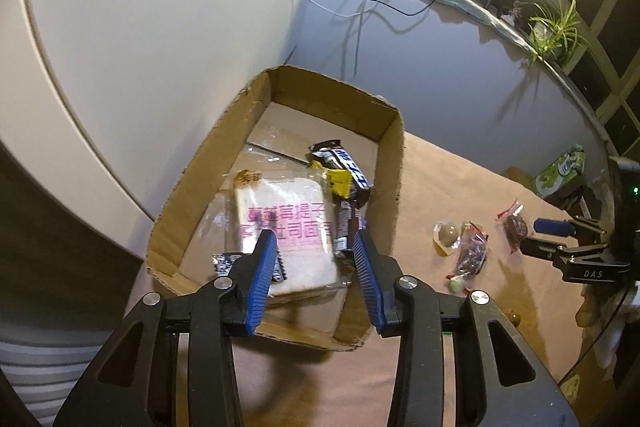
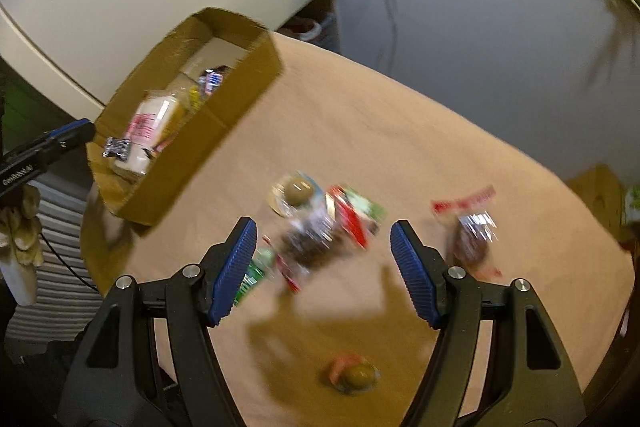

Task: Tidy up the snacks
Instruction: 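Grasp the green candy with the left tool while the right tool grasps the chocolate egg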

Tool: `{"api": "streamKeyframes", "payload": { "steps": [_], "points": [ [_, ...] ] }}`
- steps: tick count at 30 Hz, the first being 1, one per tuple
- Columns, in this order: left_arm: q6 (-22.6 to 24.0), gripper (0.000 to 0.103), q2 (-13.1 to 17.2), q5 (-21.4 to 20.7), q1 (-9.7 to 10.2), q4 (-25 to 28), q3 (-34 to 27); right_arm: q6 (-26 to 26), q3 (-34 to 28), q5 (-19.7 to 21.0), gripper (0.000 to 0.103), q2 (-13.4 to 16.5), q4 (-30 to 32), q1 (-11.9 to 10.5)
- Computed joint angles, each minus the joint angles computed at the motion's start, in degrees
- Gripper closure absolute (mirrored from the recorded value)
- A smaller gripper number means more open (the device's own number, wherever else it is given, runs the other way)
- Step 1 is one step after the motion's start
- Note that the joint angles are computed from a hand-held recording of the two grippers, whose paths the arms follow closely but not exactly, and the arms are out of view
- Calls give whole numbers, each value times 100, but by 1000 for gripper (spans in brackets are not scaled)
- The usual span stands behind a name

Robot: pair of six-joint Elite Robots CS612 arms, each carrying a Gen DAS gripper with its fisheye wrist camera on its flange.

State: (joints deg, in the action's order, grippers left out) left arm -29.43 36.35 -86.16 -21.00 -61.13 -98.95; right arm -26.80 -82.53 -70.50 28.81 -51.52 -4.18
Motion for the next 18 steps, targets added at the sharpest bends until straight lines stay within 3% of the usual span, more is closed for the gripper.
{"api": "streamKeyframes", "payload": {
  "steps": [18],
  "points": [
    [820,64,-67,-949,-435,160,385,216,-1060,-431,31,617,890,-300]
  ]
}}
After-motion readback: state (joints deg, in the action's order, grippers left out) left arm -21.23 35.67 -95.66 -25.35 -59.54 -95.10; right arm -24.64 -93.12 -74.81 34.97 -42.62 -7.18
